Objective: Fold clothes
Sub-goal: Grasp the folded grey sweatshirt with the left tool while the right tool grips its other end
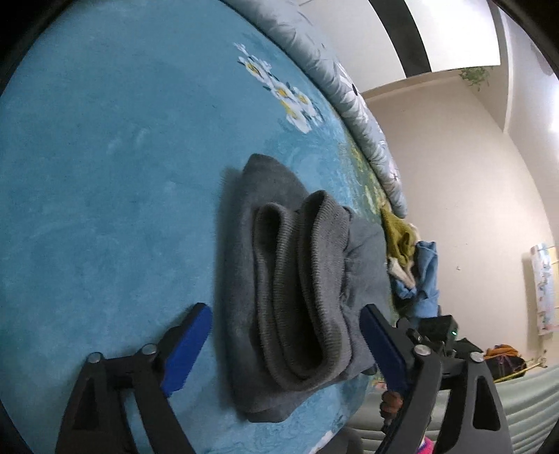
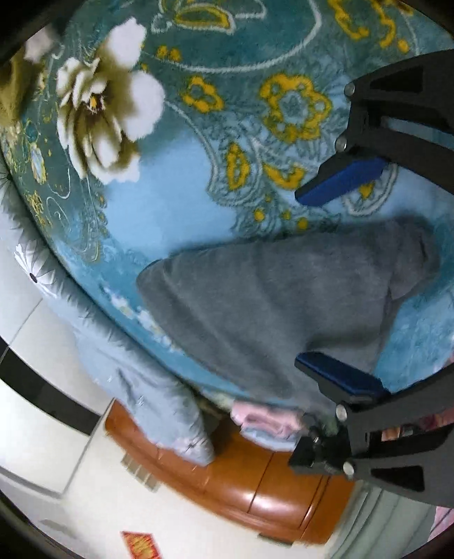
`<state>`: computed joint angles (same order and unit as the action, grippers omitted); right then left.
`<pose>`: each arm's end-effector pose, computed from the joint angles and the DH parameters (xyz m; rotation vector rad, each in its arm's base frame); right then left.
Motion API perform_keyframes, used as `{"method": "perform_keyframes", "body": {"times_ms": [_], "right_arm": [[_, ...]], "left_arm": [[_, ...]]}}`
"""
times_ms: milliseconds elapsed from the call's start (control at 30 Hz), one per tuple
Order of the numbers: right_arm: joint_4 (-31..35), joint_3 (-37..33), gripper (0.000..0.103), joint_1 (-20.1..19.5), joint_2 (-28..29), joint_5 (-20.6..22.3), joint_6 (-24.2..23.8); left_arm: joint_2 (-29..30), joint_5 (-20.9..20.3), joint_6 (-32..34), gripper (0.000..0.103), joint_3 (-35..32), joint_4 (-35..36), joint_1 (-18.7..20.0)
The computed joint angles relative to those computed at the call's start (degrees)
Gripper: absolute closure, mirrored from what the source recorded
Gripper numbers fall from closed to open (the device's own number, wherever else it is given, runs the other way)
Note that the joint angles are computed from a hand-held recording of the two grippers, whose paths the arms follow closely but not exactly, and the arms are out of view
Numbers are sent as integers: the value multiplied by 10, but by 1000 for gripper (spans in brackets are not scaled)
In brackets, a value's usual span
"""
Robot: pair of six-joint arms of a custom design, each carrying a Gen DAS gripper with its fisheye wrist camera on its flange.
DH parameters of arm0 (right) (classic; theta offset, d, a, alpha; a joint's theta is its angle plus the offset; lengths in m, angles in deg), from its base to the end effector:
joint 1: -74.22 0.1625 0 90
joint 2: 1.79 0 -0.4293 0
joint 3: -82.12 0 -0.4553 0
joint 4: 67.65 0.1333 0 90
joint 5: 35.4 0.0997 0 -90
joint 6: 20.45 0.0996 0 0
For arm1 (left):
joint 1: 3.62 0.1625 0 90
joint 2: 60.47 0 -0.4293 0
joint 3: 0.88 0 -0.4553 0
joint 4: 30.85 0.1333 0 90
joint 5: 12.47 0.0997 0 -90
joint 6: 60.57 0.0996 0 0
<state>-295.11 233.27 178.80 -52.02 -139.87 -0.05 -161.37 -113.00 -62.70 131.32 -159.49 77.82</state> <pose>0.1870 -0.2881 0.0273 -0.2706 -2.9113 1.0313 0.0514 -0.4317 0.2631 -0.1824 -2.9369 0.1627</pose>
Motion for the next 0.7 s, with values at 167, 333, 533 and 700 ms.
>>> {"method": "perform_keyframes", "body": {"times_ms": [167, 333, 533, 700], "right_arm": [[-7, -13, 12, -41, 8, 74, -16], [29, -36, 12, -38, 10, 88, -30], [23, -37, 11, -47, 13, 120, -59], [10, -30, 12, -59, 16, 141, -74]], "left_arm": [[14, -20, 20, 2, -3, 16, -10], [28, -54, 36, 2, -11, 26, -6], [39, -104, 54, 4, -27, 48, 23], [33, -66, 27, 11, -26, 37, 14]]}}
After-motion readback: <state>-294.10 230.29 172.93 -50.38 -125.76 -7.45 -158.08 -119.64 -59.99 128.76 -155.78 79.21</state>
